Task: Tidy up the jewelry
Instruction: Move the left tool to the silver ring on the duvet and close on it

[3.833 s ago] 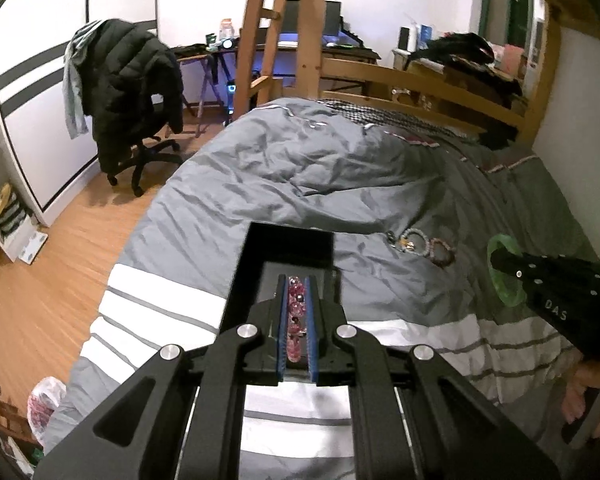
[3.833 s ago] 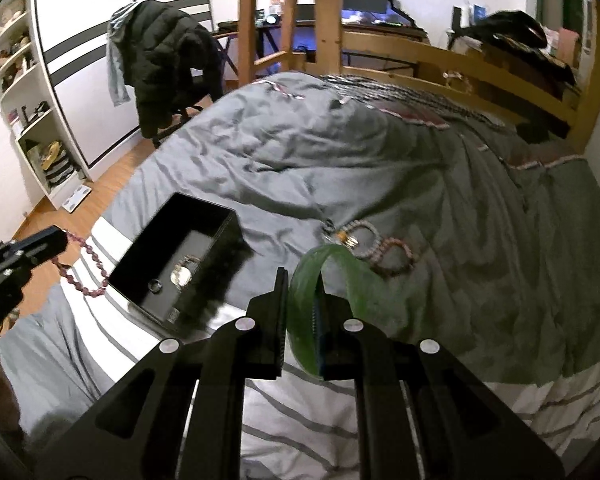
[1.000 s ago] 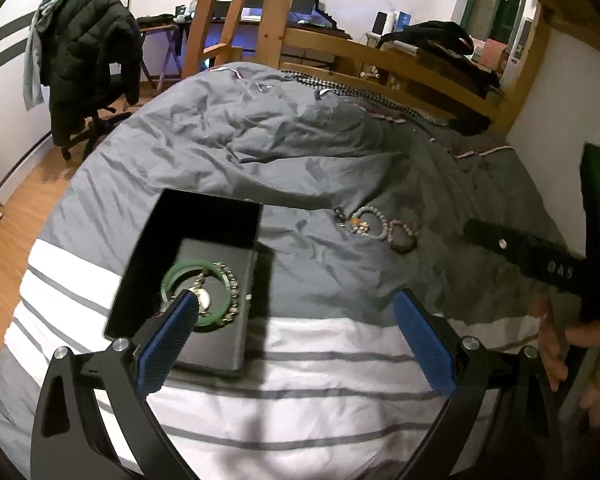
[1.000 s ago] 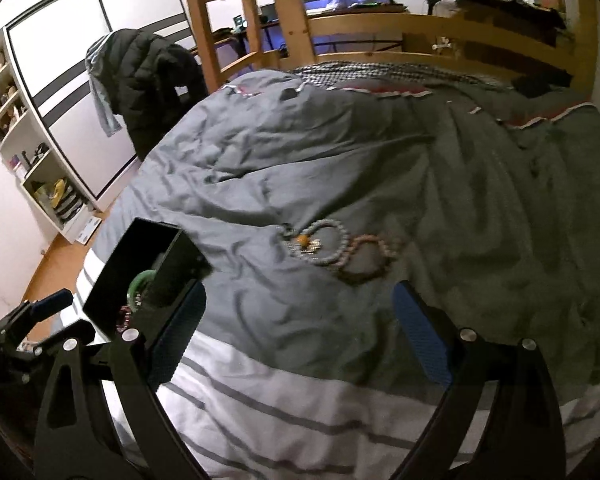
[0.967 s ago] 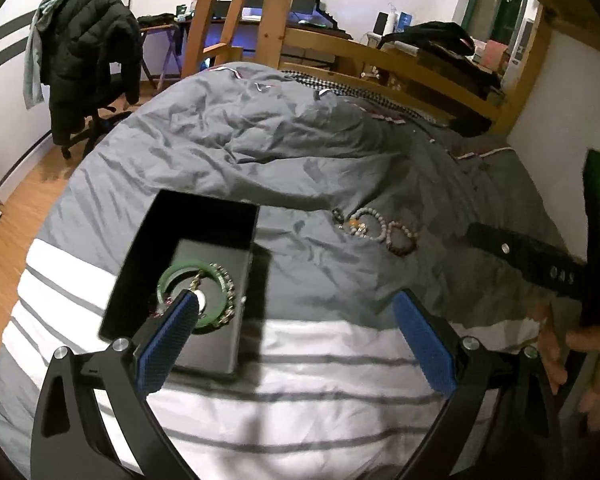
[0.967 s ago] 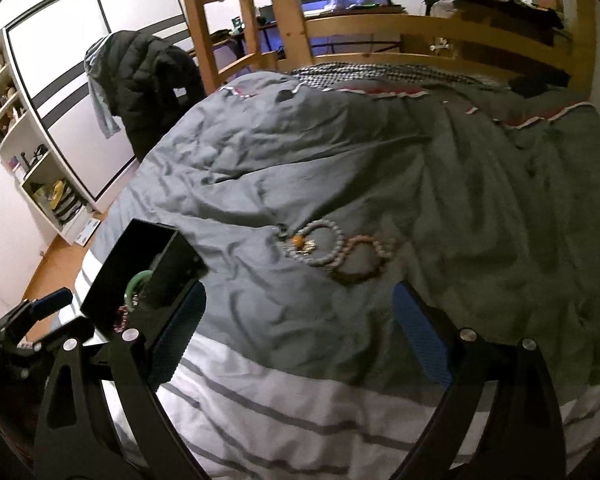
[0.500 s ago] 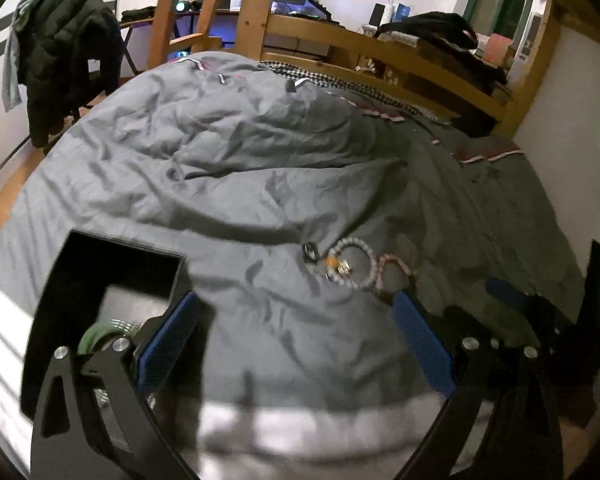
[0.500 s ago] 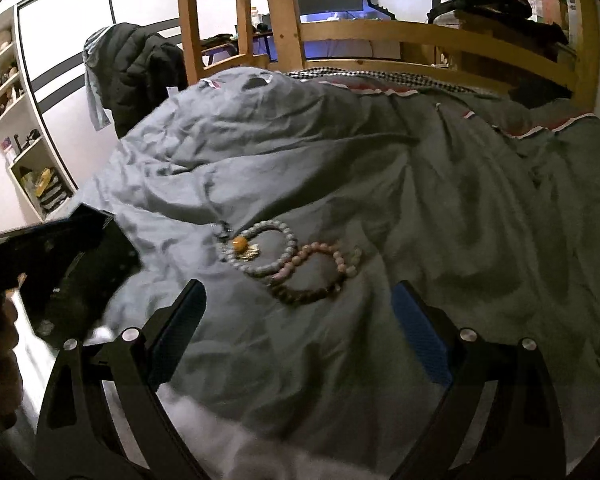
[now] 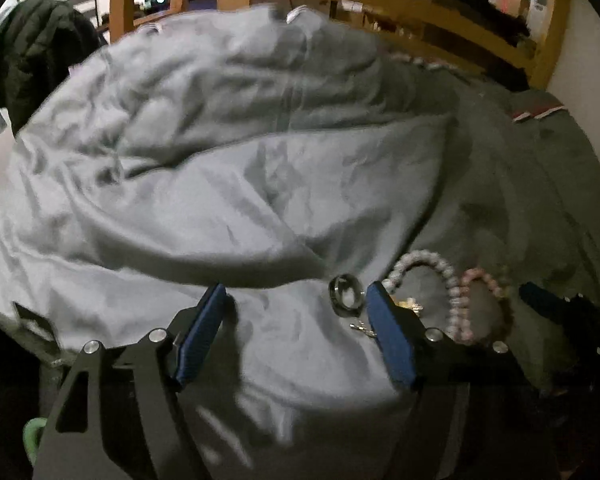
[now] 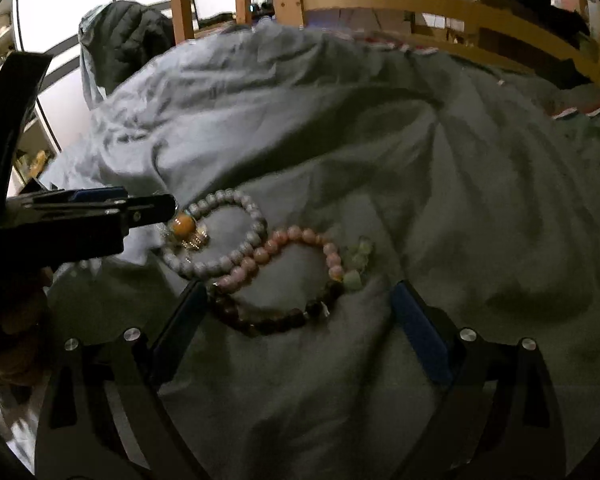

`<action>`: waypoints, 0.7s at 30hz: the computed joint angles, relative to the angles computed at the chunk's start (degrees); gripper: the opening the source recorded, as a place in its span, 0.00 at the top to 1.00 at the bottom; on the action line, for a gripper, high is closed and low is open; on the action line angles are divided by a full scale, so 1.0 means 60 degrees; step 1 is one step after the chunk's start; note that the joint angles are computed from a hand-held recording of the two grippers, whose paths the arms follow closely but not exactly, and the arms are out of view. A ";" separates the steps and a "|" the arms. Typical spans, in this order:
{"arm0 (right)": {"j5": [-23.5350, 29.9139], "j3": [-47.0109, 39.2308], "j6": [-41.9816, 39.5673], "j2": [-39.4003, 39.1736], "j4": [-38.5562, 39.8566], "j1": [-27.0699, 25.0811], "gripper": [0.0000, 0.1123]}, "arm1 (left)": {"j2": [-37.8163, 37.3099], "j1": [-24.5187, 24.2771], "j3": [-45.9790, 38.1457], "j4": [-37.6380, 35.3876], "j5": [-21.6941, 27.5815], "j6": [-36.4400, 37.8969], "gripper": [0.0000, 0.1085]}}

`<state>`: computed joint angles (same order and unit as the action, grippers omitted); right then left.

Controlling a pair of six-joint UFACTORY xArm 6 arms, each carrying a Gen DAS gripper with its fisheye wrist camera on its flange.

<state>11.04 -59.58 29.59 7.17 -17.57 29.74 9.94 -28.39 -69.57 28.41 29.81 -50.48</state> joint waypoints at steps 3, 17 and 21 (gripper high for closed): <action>0.0098 -0.0199 0.0587 0.0179 -0.0726 -0.0012 0.23 | 0.0224 0.0025 -0.0011 0.0102 -0.0129 -0.0025 0.34; -0.0235 0.0182 0.0895 -0.0159 -0.0250 -0.0363 0.78 | -0.0233 -0.0029 0.0324 -0.0645 -0.0565 0.0795 0.81; -0.0343 0.0215 0.0903 -0.0208 -0.0195 -0.0398 0.81 | -0.0383 0.0063 0.0483 -0.1346 -0.0876 0.1367 0.81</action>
<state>8.98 -58.29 35.00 5.92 -18.74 27.36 7.64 -28.01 -66.67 20.33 24.55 -42.28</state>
